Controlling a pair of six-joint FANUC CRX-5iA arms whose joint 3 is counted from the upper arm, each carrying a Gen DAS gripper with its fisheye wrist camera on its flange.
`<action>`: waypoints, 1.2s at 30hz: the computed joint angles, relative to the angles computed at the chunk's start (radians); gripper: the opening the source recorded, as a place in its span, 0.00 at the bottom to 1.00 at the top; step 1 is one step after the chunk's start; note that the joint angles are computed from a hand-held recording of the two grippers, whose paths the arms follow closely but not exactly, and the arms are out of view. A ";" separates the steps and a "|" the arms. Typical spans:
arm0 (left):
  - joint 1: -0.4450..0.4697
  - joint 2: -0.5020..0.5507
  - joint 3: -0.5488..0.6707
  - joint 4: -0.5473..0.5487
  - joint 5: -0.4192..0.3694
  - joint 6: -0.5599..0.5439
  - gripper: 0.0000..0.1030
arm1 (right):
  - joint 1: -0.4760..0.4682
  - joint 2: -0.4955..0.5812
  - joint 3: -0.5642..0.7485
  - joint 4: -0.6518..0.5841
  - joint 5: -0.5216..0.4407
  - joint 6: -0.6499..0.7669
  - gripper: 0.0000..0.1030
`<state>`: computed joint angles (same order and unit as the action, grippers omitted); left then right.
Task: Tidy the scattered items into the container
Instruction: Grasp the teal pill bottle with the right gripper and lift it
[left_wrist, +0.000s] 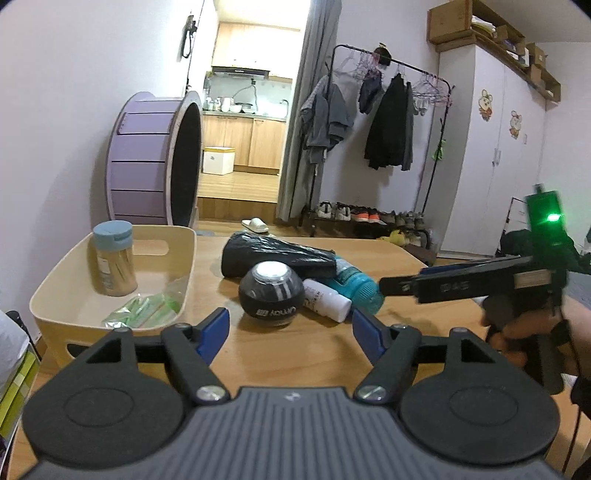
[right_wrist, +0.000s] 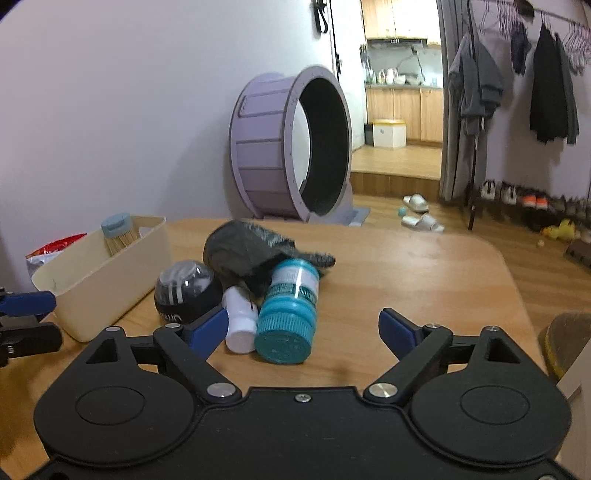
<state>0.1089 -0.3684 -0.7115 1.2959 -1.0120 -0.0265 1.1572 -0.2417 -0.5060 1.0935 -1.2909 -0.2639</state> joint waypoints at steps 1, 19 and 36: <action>0.003 0.001 -0.001 -0.001 -0.007 -0.004 0.70 | -0.004 0.005 0.001 -0.010 0.008 0.006 0.85; 0.021 -0.019 -0.024 0.027 -0.013 -0.024 0.71 | -0.057 0.018 -0.045 -0.037 0.109 -0.130 0.67; 0.045 -0.022 -0.026 0.053 -0.024 -0.032 0.71 | -0.026 -0.032 -0.072 -0.009 0.111 -0.160 0.42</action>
<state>0.1534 -0.3905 -0.7377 1.3492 -1.0364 -0.0580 1.1311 -0.2739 -0.5775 1.0843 -1.1799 -0.4238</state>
